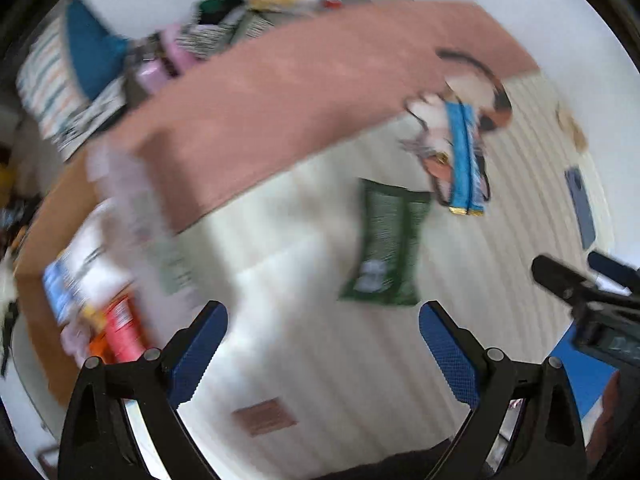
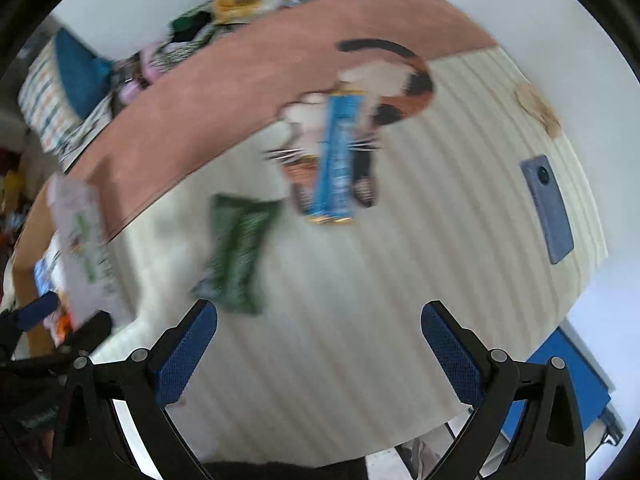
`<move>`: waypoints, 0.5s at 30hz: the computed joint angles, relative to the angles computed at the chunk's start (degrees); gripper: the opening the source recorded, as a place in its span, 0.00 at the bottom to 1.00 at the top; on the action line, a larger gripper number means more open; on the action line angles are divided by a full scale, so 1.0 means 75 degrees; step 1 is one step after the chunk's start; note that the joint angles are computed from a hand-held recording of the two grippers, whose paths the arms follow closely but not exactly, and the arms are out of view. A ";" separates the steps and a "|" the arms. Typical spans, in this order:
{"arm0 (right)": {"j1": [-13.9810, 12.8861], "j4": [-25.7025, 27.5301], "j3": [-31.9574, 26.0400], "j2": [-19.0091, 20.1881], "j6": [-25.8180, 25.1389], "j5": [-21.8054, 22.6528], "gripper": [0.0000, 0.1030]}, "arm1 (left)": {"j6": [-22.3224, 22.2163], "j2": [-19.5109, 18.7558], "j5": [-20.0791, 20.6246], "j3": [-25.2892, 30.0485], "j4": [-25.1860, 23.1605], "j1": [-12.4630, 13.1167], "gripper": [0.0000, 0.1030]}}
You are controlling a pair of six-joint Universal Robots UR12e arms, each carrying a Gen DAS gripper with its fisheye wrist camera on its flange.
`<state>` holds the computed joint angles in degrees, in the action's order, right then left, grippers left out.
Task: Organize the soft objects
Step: 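Grasp the green snack bag with left gripper while right gripper grasps blue stick pack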
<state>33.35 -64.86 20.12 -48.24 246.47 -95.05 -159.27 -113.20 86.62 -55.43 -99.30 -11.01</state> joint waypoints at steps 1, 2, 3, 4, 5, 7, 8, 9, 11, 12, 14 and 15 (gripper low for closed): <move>-0.0112 -0.0215 0.0597 -0.0301 0.0006 0.0028 1.00 | 0.0003 -0.0161 0.0004 0.0124 -0.0181 -0.0106 0.95; -0.0187 -0.0381 0.0875 -0.0425 -0.0046 0.0067 1.00 | 0.0002 -0.0328 0.0090 0.0228 -0.0374 -0.0212 0.95; -0.0281 -0.0592 0.1255 -0.0601 -0.0111 0.0159 0.99 | -0.0006 -0.0529 0.0119 0.0377 -0.0640 -0.0315 0.95; -0.0384 -0.0816 0.1576 -0.0736 -0.0174 0.0267 0.99 | -0.0039 -0.0712 0.0201 0.0496 -0.0860 -0.0412 0.95; -0.0481 -0.0941 0.1835 -0.0844 -0.0249 0.0357 0.97 | -0.0070 -0.0843 0.0292 0.0564 -0.0999 -0.0479 0.95; -0.0676 -0.1172 0.2168 -0.0929 -0.0438 0.0622 0.97 | -0.0110 -0.1059 0.0472 0.0681 -0.1212 -0.0584 0.95; -0.0773 -0.1231 0.2242 -0.0915 -0.0544 0.0758 0.96 | -0.0218 -0.1187 0.0611 0.0748 -0.1335 -0.0635 0.95; -0.0830 -0.1230 0.2220 -0.0878 -0.0615 0.0825 0.96 | -0.0294 -0.1261 0.0686 0.0794 -0.1420 -0.0657 0.93; -0.0946 -0.1221 0.2124 -0.0731 -0.0821 0.0997 0.95 | -0.0456 -0.1395 0.0781 0.0896 -0.1565 -0.0681 0.86; -0.1011 -0.1259 0.2102 -0.0662 -0.0916 0.1127 0.95 | -0.0554 -0.1450 0.0813 0.0940 -0.1614 -0.0683 0.85; -0.1109 -0.1198 0.1945 -0.0469 -0.1127 0.1296 0.95 | -0.0672 -0.1506 0.0875 0.0974 -0.1617 -0.0688 0.82; -0.1148 -0.1080 0.1802 -0.0335 -0.1232 0.1363 0.94 | -0.0740 -0.1530 0.0879 0.0989 -0.1621 -0.0680 0.79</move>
<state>24.74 -72.96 33.63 -50.75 237.23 -84.83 -164.82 -124.68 93.21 -48.01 -111.46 -16.11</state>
